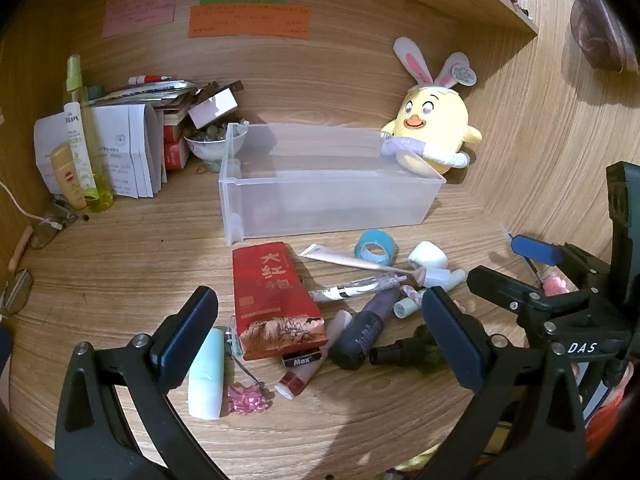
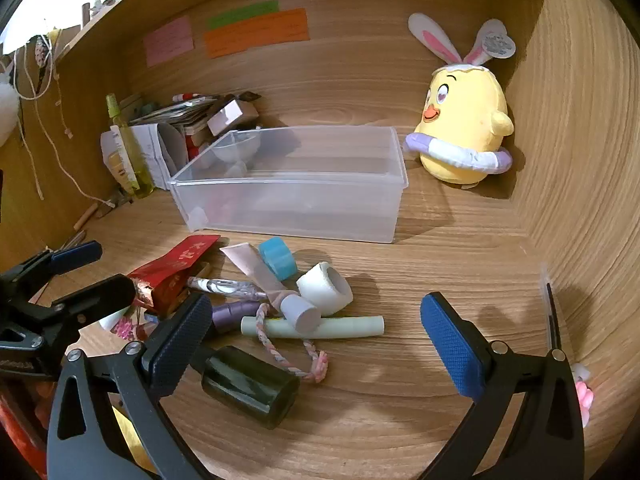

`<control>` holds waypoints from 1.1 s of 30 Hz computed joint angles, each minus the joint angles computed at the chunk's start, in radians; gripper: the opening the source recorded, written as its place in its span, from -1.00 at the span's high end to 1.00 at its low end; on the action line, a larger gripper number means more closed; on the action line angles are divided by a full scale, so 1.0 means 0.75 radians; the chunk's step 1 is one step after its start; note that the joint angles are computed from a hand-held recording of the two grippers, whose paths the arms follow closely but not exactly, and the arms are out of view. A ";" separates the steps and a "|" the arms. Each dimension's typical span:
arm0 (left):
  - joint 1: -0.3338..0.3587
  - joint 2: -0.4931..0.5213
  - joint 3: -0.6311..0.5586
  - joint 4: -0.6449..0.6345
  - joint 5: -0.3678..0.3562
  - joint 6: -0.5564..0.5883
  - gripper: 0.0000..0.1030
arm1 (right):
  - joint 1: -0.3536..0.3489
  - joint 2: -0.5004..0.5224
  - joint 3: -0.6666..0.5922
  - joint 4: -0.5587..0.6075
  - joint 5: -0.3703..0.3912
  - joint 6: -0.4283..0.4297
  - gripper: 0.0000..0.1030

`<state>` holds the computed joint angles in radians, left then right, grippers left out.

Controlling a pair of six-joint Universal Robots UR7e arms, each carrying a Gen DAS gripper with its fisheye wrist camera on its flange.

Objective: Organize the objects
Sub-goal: 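Reach the left gripper toward the light-blue cylindrical tube on the table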

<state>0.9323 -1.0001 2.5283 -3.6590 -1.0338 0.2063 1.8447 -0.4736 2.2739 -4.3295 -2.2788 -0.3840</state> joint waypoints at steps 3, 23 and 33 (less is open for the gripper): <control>0.000 0.000 -0.001 0.003 -0.002 0.000 -1.00 | 0.002 0.000 0.002 0.002 0.000 -0.002 -1.00; 0.016 -0.022 -0.005 0.029 -0.040 0.024 -1.00 | 0.027 0.014 -0.002 -0.052 0.003 -0.061 -1.00; 0.035 -0.029 0.015 -0.012 -0.062 0.071 -1.00 | 0.036 0.030 -0.012 -0.078 -0.026 -0.093 -1.00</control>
<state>0.9583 -1.0219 2.5399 -3.6679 -1.0804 0.2596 1.8716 -0.4508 2.2647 -4.3882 -2.2982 -0.4535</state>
